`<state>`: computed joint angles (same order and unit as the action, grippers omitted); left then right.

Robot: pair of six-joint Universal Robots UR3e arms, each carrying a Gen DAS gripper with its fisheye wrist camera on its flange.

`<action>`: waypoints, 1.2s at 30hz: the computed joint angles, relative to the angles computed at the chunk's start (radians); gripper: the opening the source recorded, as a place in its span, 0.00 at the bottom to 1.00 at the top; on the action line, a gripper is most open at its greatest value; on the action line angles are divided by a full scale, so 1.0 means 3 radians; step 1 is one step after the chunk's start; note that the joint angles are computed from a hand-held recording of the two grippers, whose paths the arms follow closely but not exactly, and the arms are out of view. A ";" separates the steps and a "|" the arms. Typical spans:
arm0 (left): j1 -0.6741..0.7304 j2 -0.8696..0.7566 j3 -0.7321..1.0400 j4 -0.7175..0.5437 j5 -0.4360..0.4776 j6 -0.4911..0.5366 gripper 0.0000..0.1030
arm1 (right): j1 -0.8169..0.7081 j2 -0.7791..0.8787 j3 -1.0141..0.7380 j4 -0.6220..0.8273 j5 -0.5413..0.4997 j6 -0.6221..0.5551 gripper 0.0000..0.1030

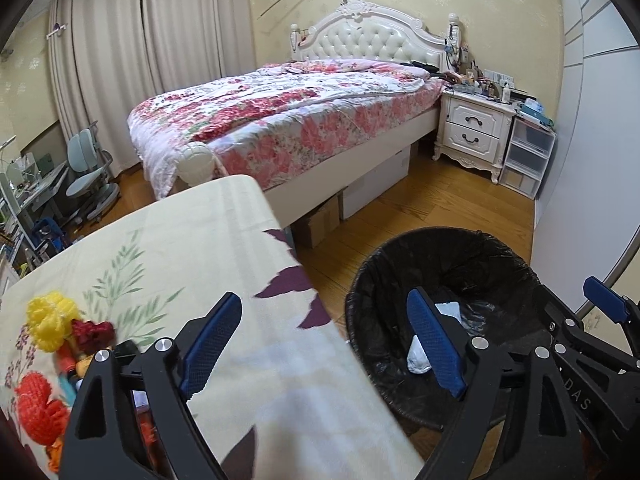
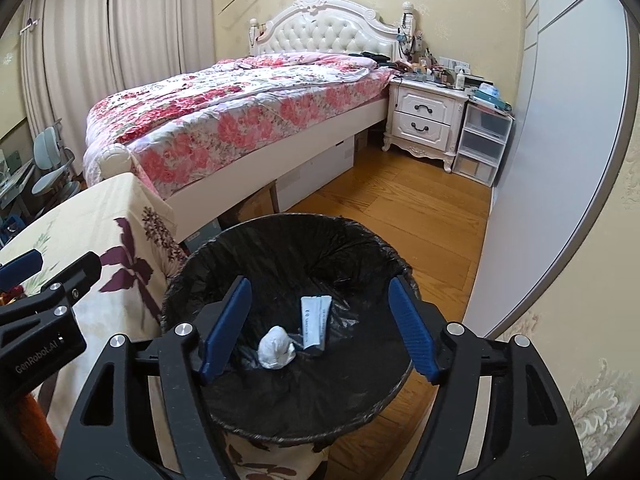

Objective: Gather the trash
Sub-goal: 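Open both tools to drop the white bag and tube into the bin, then grasp the red mesh ball on the bed with the left tool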

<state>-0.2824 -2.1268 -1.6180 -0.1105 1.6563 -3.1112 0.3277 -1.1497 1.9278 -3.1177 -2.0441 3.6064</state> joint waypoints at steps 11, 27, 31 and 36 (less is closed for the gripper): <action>0.0570 0.0971 -0.1327 0.0402 -0.0112 0.0150 0.82 | 0.0546 0.0010 -0.0178 0.0199 0.0005 0.0206 0.68; 0.1918 0.1828 -0.2479 0.0704 -0.0476 0.0493 0.82 | 0.1181 0.0694 -0.1505 0.0852 0.0046 0.0127 0.68; 0.2310 0.1827 -0.2509 0.0506 -0.0839 0.0611 0.82 | 0.1289 0.0876 -0.1869 0.1044 0.0041 0.0085 0.68; 0.2667 0.1835 -0.2480 0.0150 -0.1306 0.0828 0.73 | 0.1386 0.1059 -0.2246 0.1248 0.0063 0.0042 0.68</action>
